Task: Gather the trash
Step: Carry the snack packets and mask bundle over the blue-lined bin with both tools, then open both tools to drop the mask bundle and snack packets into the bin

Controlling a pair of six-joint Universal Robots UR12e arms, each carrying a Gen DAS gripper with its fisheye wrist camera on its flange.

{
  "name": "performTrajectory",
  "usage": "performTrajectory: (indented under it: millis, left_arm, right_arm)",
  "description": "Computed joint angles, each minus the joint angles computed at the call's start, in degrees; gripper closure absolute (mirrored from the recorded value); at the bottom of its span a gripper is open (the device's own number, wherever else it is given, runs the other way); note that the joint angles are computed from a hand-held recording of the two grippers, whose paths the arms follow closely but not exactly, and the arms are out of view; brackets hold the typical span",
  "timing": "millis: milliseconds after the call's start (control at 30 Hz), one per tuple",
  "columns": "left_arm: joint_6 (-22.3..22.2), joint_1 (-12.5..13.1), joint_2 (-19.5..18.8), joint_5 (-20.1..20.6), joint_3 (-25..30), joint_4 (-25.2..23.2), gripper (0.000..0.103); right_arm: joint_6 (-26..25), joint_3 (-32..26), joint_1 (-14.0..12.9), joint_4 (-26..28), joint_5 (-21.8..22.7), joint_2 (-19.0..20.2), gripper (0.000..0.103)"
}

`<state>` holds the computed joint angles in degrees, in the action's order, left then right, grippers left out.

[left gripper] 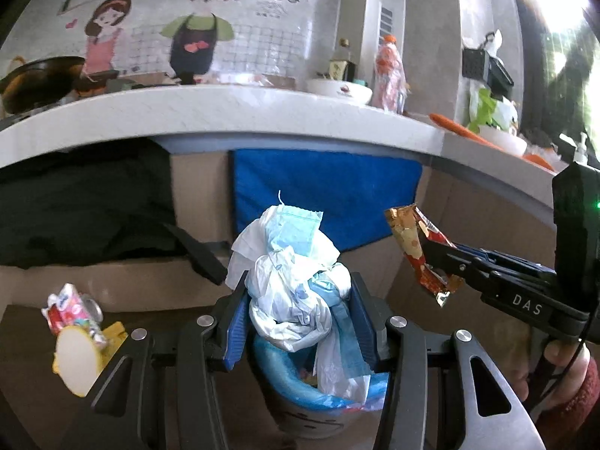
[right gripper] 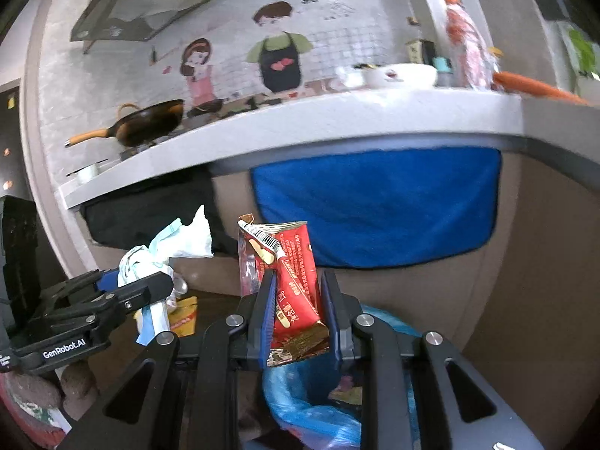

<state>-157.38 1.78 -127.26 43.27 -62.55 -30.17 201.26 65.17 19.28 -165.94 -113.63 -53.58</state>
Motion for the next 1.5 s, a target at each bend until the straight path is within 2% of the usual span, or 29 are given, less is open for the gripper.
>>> performTrajectory:
  millis: [300, 733, 1500]
  left_arm:
    - [2.5, -1.8, -1.6, 2.9, 1.7, -4.3, 0.054]
    - [4.2, -2.9, -4.5, 5.6, 5.0, -10.0, 0.054]
    - [6.5, -4.2, -8.5, 6.9, 10.1, -20.0, 0.054]
  right_arm:
    - [3.8, 3.5, -2.0, -0.3, 2.2, -0.8, 0.081]
    - [6.6, 3.8, -3.5, 1.5, 5.1, 0.4, 0.081]
    - [10.0, 3.0, -5.0, 5.4, 8.1, 2.4, 0.081]
